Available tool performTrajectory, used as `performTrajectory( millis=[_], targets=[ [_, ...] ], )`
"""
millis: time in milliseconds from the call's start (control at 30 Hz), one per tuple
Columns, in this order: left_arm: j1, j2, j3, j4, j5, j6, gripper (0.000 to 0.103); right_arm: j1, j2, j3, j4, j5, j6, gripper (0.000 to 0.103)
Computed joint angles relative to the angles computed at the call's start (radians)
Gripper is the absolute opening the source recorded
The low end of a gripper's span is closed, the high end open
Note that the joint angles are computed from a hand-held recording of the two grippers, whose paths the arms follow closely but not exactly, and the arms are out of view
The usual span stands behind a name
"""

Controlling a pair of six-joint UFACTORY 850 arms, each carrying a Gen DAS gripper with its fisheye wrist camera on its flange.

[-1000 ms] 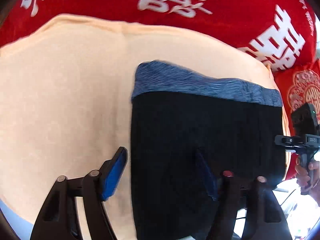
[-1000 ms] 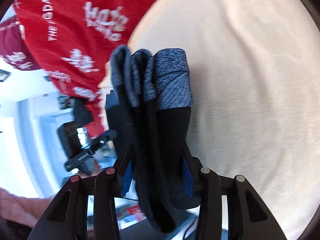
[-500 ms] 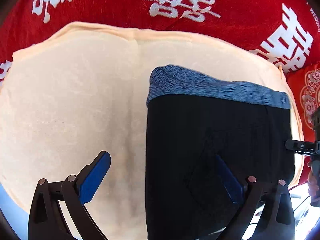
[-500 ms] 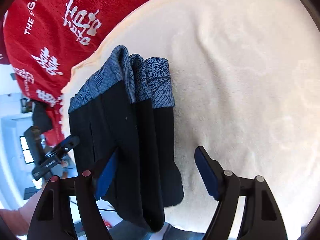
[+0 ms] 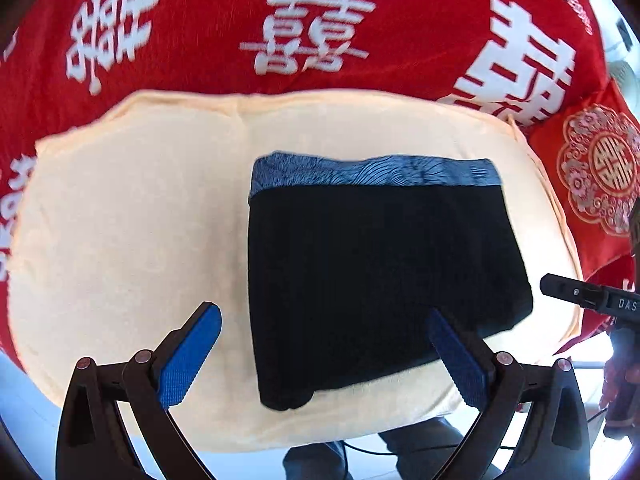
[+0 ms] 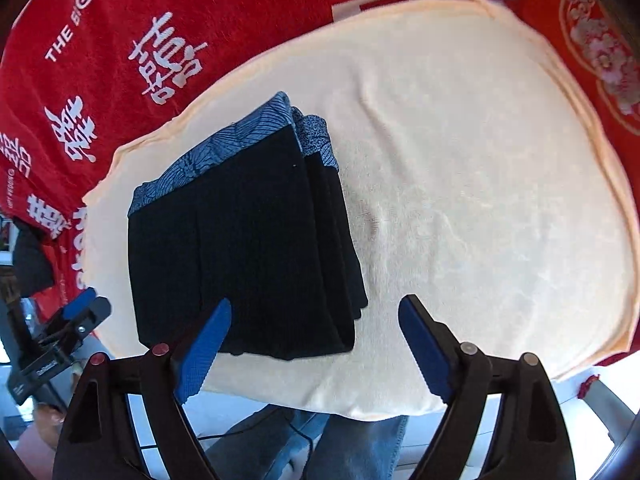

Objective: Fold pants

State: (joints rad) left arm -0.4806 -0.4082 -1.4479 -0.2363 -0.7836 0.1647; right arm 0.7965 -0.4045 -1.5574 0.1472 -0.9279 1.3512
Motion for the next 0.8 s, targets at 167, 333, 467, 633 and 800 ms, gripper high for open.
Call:
performTrajectory(
  millis=[167, 333, 467, 633, 800],
  targets=[
    [-0.043, 0.040, -0.005, 0.169, -0.062, -0.093, 0.103, 0.051, -0.076, -0.175, -0.095, -0.167, 0.055, 0.103],
    [-0.052, 0.084, 0.005, 0.212, -0.118, -0.128, 0.103, 0.073, -0.146, -0.321, -0.061, -0.279, 0.069, 0.103],
    [-0.055, 0.115, 0.012, 0.234, -0.148, -0.152, 0.103, 0.092, -0.186, -0.427, -0.063, -0.334, 0.120, 0.103],
    [-0.046, 0.136, 0.009, 0.223, -0.187, -0.155, 0.103, 0.106, -0.260, -0.585, -0.071, -0.439, 0.124, 0.103],
    [-0.039, 0.152, 0.010, 0.219, -0.196, -0.126, 0.103, 0.112, -0.348, -0.771, -0.097, -0.556, 0.131, 0.103]
  ],
)
